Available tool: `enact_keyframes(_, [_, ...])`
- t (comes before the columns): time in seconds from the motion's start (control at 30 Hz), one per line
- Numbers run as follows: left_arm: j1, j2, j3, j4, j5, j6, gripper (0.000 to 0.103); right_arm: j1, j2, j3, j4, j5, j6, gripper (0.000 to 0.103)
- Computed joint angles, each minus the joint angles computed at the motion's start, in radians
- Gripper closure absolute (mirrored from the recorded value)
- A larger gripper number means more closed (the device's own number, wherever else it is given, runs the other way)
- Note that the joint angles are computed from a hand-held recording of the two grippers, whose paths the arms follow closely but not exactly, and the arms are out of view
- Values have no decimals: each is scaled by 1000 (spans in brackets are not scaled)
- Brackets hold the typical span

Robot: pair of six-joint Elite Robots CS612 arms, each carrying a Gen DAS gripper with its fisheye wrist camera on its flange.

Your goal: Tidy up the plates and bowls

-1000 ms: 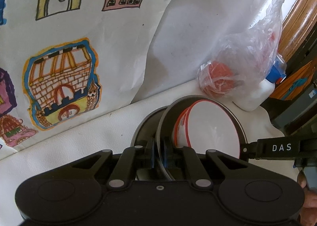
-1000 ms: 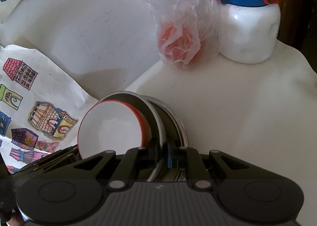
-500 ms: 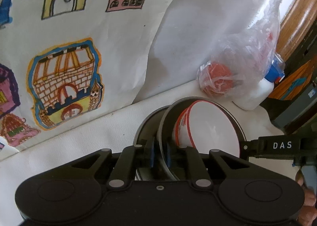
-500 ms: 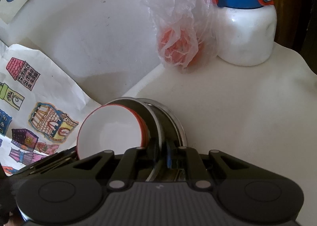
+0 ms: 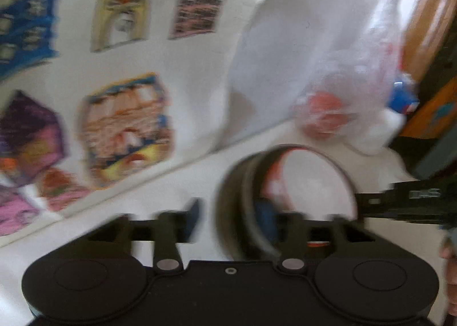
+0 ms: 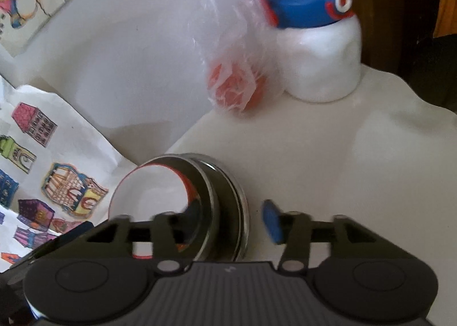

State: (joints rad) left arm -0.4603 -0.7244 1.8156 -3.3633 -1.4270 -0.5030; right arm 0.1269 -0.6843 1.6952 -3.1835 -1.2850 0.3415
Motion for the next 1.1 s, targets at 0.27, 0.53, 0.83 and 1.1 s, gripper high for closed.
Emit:
enact_keyframes(0.27, [2,-24,62,-91,-24,-32,18,13,-36,93,-166,-49,33,20])
enact_keyframes(0.53, [-29,-74,174,-254,36,-37,7,46,-66,213,-497,-116,40,6])
enact_keyframes(0.83, [-95,-114,326,-517,189,-8,1,95,-74,325,-833,-210,-39,0])
enact_keyframes(1.1, [-164,-117,433,-735,345,3,1,137,-59,398,-1020,-337,-67,0])
